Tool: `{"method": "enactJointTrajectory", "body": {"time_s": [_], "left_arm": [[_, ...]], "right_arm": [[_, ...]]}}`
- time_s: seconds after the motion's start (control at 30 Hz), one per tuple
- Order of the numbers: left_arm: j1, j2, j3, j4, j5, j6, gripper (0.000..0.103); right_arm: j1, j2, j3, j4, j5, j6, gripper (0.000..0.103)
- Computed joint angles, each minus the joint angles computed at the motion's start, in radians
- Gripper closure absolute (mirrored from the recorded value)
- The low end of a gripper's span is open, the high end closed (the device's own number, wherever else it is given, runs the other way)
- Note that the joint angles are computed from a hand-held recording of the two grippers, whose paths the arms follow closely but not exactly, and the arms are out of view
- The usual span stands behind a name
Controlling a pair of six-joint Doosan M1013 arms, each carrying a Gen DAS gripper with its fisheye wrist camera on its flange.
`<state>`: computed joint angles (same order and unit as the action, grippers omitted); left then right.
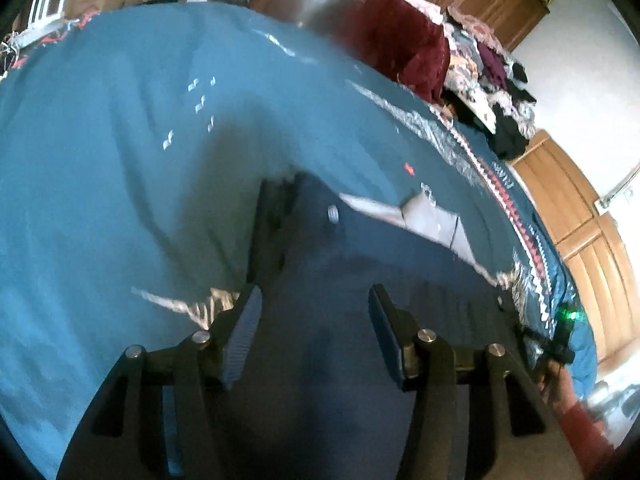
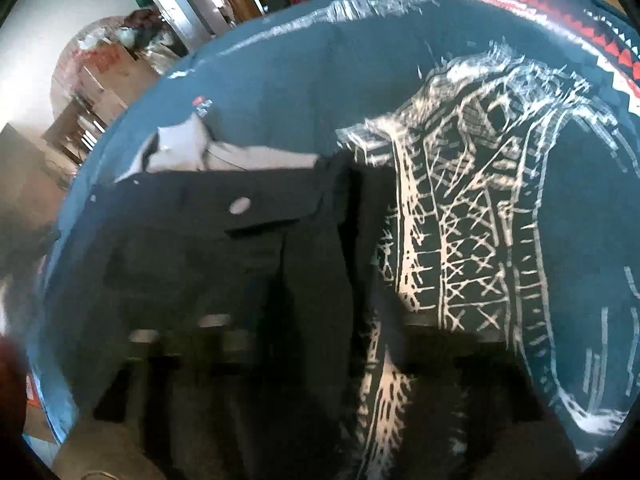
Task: Fold large clothes
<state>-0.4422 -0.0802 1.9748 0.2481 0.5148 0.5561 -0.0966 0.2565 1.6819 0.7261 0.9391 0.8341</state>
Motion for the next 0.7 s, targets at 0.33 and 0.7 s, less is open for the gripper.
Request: {"method": "enactJointTrajectory", "body": {"time_s": [0.33, 0.7], "left_arm": [[-0.139, -0.057, 0.038, 0.163, 0.144, -0.112, 0.046], [-0.165, -0.095, 0.131, -0.008, 0.033, 0.012, 0.066]], "right_arm": [[-0.021, 0.007, -0.001, -0.016, 0.007, 0.023, 0.098], [-0.002, -0.265, 0.285, 0.052, 0.006, -0.216, 0.049]]}}
